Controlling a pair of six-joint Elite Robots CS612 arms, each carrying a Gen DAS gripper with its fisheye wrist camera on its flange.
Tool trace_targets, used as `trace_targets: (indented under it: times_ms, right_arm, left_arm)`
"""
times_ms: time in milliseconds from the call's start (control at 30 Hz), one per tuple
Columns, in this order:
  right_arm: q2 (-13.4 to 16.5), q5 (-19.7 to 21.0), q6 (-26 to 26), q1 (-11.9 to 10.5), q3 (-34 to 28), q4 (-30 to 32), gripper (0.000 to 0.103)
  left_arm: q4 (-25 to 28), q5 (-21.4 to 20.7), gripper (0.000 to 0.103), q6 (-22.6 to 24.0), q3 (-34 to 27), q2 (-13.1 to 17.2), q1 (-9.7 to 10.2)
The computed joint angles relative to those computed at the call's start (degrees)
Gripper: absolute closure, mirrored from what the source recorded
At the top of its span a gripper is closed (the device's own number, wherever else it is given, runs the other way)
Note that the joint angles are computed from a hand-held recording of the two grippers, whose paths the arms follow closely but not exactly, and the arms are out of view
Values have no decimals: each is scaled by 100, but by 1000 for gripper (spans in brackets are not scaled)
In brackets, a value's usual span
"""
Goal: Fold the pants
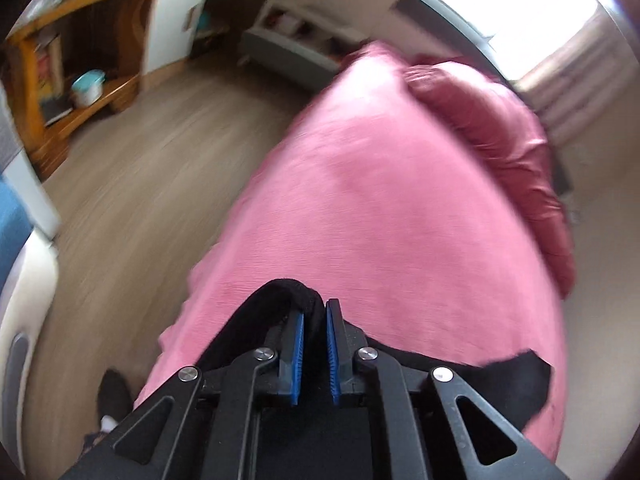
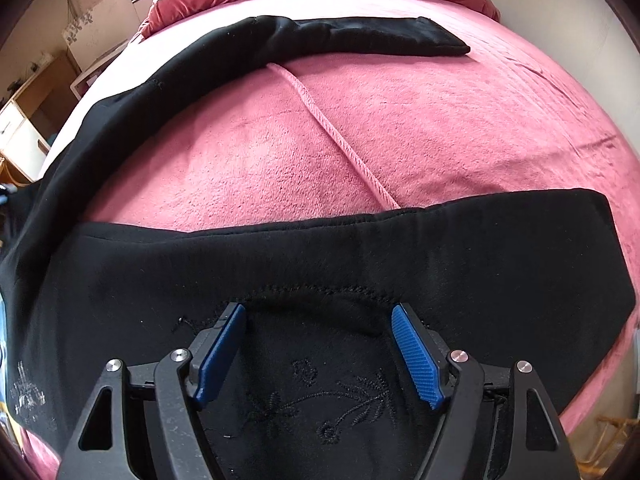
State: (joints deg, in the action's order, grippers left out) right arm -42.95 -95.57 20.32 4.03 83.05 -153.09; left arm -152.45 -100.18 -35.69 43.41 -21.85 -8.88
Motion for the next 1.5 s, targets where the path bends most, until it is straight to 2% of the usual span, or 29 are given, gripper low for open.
trace_targets:
  times_ms: [33, 133, 200, 267, 300, 433, 500, 567, 700, 800, 1000, 1067, 1133, 1200, 1267, 1333, 1400, 1500]
  right_arm:
    - [-4, 17, 19, -7, 3, -14, 27]
    - [-24, 140, 80, -38, 18, -103, 27]
    - [-26, 275, 130, -66, 6, -219, 27]
    - [-25, 482, 160, -100, -14, -365, 27]
    - [-18, 615, 160, -118, -39, -425, 27]
    - [42, 1414, 192, -201, -208, -582, 31]
    - [121, 1884, 164, -235, -381, -616, 38]
    - [209, 2168, 169, -225, -584, -570, 43]
    - [482, 2719, 333, -224, -1132, -479, 46]
    - [747, 2895, 501, -201, -1684, -287, 46]
    - [1407, 2732, 931, -177, -3085, 473, 47]
    - [1726, 2570, 987, -162, -3753, 1042, 48]
    - [2003, 2361, 939, -144, -4343, 1588, 57]
    - [2216, 2151, 875, -129, -4794, 2007, 94]
    - [2301, 2179, 775, -133, -4980, 2091, 95]
    - [2260, 2158, 587, -124, -4946, 1938, 95]
    - [2138, 2275, 612, -146, -4749, 1572, 95]
    - [1888, 2588, 806, -202, -4287, 864, 95]
  left_arm:
    - [-549, -280, 93, 179, 383, -189, -6]
    - [-1663, -864, 94, 671, 1335, -676, -61]
    - [-2225, -1400, 94, 928, 1955, -986, -88]
    - [-2611, -1637, 94, 1220, 2493, -1250, -134]
    - [-2820, -1908, 95, 1339, 2828, -1404, -148]
    - [-3123, -2358, 95, 1659, 3705, -1800, -194]
    - [-3139, -2509, 95, 1760, 4029, -1931, -172]
    - [-3200, -2678, 95, 1709, 4228, -1989, -140]
    - [-3165, -2696, 95, 1532, 4480, -2043, -140]
    - [-3113, -2684, 95, 1499, 4509, -2040, -126]
    - [-3265, -2779, 95, 1427, 4651, -2088, -92]
    - [-3229, -2801, 95, 1445, 4654, -2092, -82]
    - [-3167, -2786, 95, 1429, 4651, -2101, -74]
    - [-3151, -2757, 95, 1354, 4621, -2089, -53]
    - [-3044, -2587, 95, 1310, 4520, -2076, -19]
    - [-2857, -2263, 95, 1240, 4299, -2039, 26]
    - [-2496, -1843, 95, 1206, 3928, -1958, 62]
    - [-2225, -1252, 95, 1007, 3353, -1771, 109]
